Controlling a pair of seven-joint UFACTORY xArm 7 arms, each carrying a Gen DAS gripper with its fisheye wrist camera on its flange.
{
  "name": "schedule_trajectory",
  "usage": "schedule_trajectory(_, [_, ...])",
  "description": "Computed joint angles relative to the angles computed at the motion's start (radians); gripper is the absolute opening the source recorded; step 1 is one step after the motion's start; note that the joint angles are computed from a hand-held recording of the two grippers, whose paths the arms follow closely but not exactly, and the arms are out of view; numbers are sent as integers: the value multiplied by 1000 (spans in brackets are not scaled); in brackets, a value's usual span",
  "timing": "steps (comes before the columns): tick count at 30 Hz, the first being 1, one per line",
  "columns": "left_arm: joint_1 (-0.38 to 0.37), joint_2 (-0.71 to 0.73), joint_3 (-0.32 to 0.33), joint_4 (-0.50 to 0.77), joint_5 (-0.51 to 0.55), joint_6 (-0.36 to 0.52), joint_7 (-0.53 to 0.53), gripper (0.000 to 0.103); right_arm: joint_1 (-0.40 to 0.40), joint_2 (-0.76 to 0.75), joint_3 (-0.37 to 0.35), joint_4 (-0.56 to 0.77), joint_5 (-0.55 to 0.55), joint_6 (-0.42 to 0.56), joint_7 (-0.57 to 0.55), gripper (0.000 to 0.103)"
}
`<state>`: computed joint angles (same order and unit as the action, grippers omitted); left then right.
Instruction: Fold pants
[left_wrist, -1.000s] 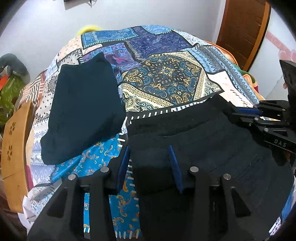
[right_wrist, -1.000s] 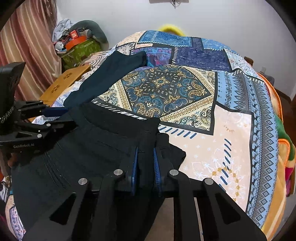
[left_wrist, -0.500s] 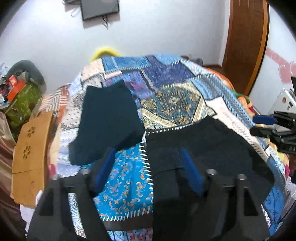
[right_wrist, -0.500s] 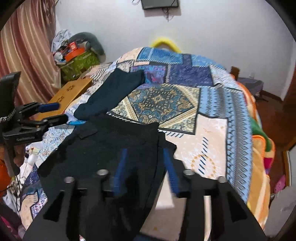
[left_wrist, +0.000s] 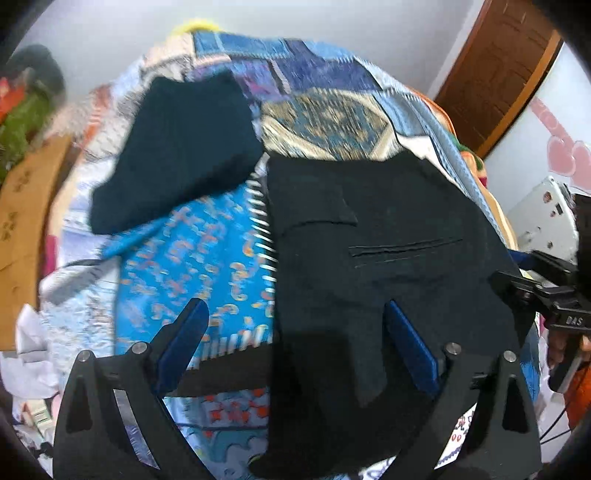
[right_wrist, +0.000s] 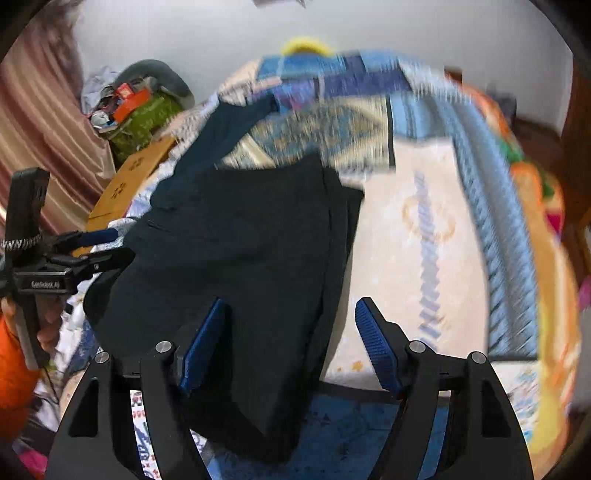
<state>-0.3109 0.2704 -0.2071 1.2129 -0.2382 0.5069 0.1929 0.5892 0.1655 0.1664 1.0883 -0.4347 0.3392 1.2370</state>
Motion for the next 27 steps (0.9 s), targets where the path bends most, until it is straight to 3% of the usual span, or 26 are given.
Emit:
schedule_trajectory(2, [-8, 39, 1, 44, 12, 33, -8, 97, -42, 15, 25, -28, 118, -85, -68, 70])
schedule_trajectory(4, [10, 84, -19, 101, -32, 90, 17, 97, -52, 30, 25, -30, 165, -127, -116, 70])
schedule_trajectory(8, [57, 209, -51, 279, -154, 300, 47, 98, -97, 77, 77, -1, 311, -170, -292, 73])
schedule_trajectory(11, [42, 238, -41, 326, -155, 321, 57, 97, -122, 104, 107, 24, 404, -172, -418, 70])
schedule_trajectory(12, [39, 243, -43, 336, -157, 323, 65, 92, -142, 113, 128, 29, 447, -178, -469, 68])
schedule_trajectory(15, [28, 252, -46, 362, -162, 328, 85, 74, -171, 121, 158, 26, 550, -196, -555, 52])
schedule_trajectory(18, [15, 259, -40, 385, -152, 335, 83, 63, -227, 119, 222, 19, 678, -206, -659, 36])
schedule_trajectory(22, [-2, 245, -26, 392, -114, 347, 76, 49, -129, 87, 119, 24, 620, -178, -619, 22])
schedule_trajectory(27, [-7, 186, -23, 348, -103, 310, 87, 33, -38, 69, 20, 80, 462, -133, -530, 19])
